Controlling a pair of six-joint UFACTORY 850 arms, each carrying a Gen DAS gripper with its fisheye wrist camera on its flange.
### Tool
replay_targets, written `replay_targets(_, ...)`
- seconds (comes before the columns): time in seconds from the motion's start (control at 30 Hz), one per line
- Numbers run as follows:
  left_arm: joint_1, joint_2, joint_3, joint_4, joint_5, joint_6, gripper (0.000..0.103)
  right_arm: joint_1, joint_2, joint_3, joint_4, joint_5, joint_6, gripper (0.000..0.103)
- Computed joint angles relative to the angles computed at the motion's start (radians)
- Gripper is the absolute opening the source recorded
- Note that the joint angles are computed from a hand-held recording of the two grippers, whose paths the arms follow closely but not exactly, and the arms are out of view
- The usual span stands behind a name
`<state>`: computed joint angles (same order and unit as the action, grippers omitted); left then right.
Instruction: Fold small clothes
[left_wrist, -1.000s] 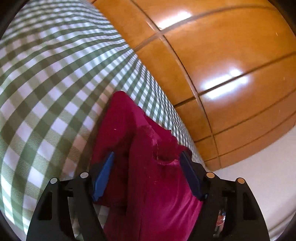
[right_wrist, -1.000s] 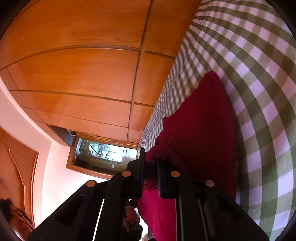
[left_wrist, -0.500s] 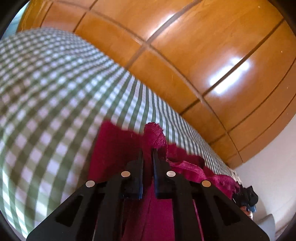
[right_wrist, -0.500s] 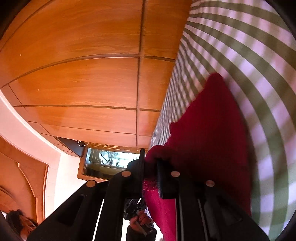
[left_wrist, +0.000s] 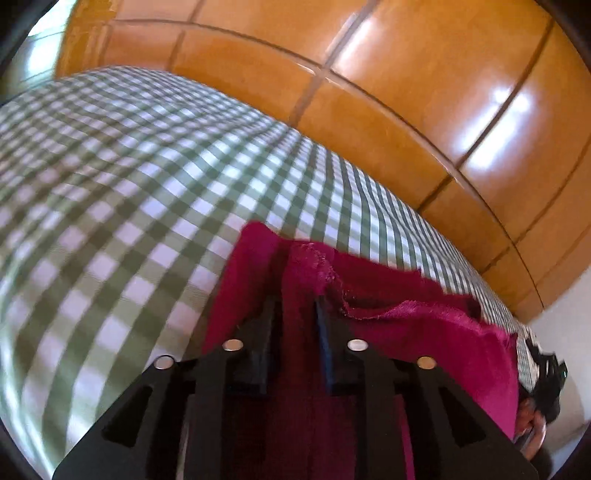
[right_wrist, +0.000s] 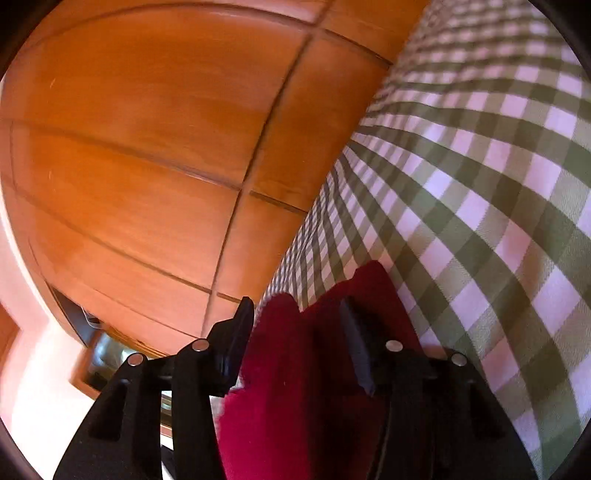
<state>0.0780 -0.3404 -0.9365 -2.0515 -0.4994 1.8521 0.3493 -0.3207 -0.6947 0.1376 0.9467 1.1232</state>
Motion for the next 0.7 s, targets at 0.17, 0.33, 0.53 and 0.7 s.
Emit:
replay_targets(0.17,-0.039,0.135,0.104,-0.249,-0.089,0.211,0.038,0.064,0.018,-0.059,0.212,-0.181,-0.288,0.061)
replay_targets(0.33,-0.174,0.144,0.063,-0.168,0.008,0.345,0.057,0.101,0.011,-0.072,0.356,-0.185,-0.389,0.061)
replay_targets(0.53,-0.331,-0.029,-0.119,0.192,0.306,0.211,0.053,0.124,0.022,-0.058,0.417,-0.180,-0.440,0.064)
replay_targets(0.7,-0.291,-0.145,-0.207,0.280,0.241,0.065,0.055,0.129,0.018,-0.071,0.445,-0.196,-0.474,0.064)
